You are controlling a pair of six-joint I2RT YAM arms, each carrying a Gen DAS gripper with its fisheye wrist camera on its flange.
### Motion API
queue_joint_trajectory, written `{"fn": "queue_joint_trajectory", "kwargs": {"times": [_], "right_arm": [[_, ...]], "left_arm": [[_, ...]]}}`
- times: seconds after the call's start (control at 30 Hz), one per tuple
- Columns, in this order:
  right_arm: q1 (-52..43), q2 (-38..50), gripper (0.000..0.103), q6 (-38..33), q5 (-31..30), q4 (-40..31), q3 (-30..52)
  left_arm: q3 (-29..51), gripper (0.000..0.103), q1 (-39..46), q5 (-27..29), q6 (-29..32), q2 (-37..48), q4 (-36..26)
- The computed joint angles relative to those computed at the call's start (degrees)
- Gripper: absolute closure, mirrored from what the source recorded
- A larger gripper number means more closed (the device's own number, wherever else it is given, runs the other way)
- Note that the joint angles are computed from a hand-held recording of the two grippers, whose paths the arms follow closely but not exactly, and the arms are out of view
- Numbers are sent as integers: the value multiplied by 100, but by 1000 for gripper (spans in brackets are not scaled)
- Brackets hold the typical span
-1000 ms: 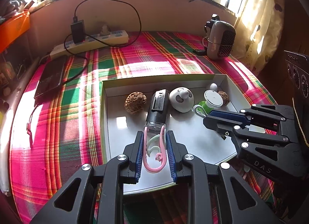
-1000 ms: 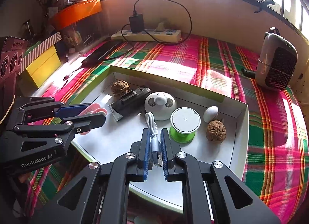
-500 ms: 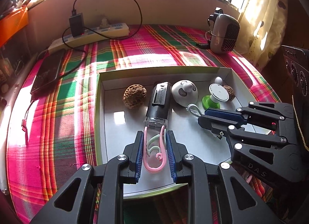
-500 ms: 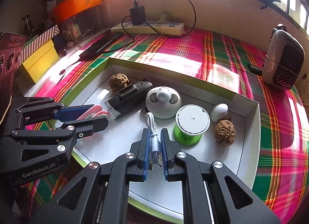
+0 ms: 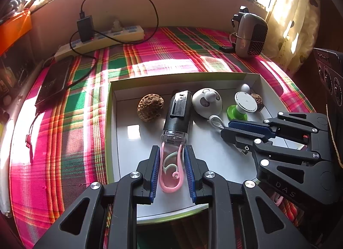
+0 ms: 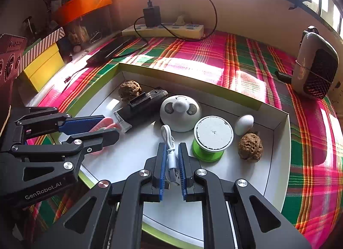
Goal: Organize objects
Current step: 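Carry pink hook in left tool over box while right carries white cable, then open left tool to drop pink hook in box while right drops cable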
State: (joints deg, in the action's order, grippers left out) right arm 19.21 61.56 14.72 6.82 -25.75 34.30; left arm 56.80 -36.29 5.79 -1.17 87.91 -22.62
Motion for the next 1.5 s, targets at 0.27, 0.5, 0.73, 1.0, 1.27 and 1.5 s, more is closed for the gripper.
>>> {"fn": "queue_joint_trajectory", "kwargs": {"times": [0.27,0.5,0.73,1.0,1.27,1.5], "right_arm": [[14,45,91,11,38,25,13],[17,55,91,8,53,27,21],[15,44,84,64,84,18,21],[-37,-96,80,186,89,-39,-27],[140,-242,74,320,255,-155,-17],[276,-479,74,469,412,-312,-50]], "left_arm": [[24,82,20,17,5,19,-4],[21,82,-6,-15,-3,15,-9],[-3,81,23,14,-18,12,35],[-42,75,-37,-15,-52,-55,7],[-148,74,-50,-93,-138,-254,-22],[-260,74,-83,-147,-156,-506,-62]]}}
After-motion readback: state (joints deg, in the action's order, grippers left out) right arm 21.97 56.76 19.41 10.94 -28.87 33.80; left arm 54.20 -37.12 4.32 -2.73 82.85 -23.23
